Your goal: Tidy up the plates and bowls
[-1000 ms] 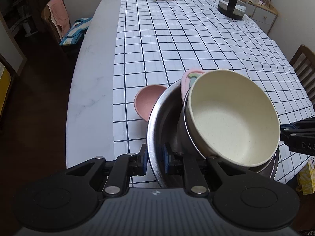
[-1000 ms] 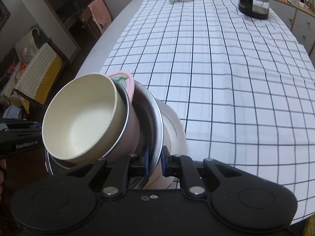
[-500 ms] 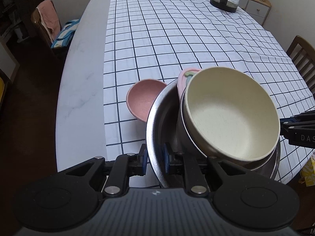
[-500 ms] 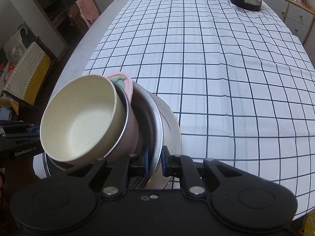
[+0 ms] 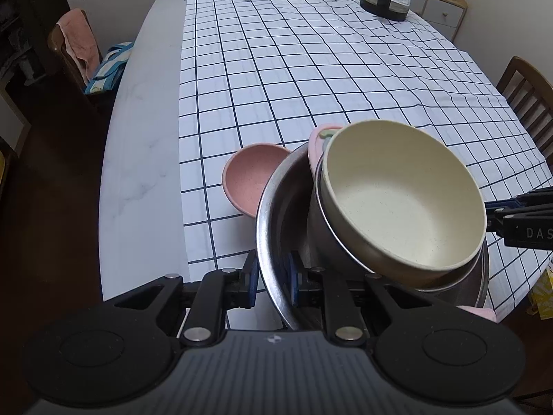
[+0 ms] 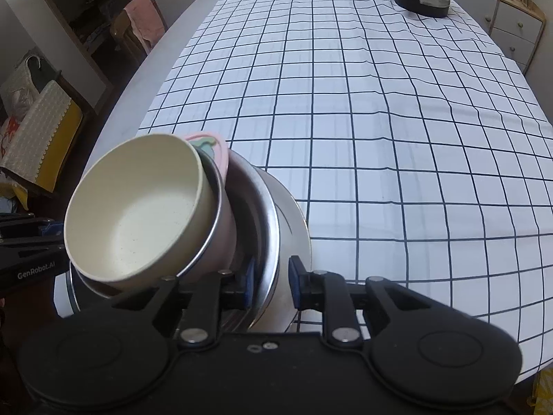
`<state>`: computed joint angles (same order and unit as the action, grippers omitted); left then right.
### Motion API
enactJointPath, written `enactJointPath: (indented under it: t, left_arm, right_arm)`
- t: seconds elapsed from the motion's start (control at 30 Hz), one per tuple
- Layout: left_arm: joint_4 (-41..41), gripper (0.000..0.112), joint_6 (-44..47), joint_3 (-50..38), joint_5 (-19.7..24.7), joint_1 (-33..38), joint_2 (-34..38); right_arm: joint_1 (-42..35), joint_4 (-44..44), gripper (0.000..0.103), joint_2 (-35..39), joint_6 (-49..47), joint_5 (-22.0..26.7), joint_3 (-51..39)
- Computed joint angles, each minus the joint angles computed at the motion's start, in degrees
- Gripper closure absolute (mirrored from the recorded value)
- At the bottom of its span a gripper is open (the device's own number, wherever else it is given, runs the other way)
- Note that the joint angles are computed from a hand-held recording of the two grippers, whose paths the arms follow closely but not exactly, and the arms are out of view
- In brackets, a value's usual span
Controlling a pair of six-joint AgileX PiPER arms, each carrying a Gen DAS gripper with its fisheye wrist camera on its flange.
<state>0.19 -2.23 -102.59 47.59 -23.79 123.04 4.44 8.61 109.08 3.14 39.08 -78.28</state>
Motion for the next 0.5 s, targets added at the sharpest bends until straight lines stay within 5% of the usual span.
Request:
enactJointPath:
  t: [0.23,0.37,0.5]
  left_arm:
    - [0.4,0.078,-2.0,2.3,-0.9,0.2,-2.0]
    - [1.8,0.058,-4.7,5.8,-3.9,-0.1,-4.9]
    - [3.1,0.057,-7.4,7.8,-4.7,-0.6,-7.4]
  right_arm:
    - [-0.7,1.5,0.071,-2.6,-1.5,-1.6,2.6]
    - [-1.4,3.3,0.067,-4.4,-4.5,-2.3,3.9]
    - [-2.2,5.6,0.066,-6.6,-8.1,-3.0,5.3]
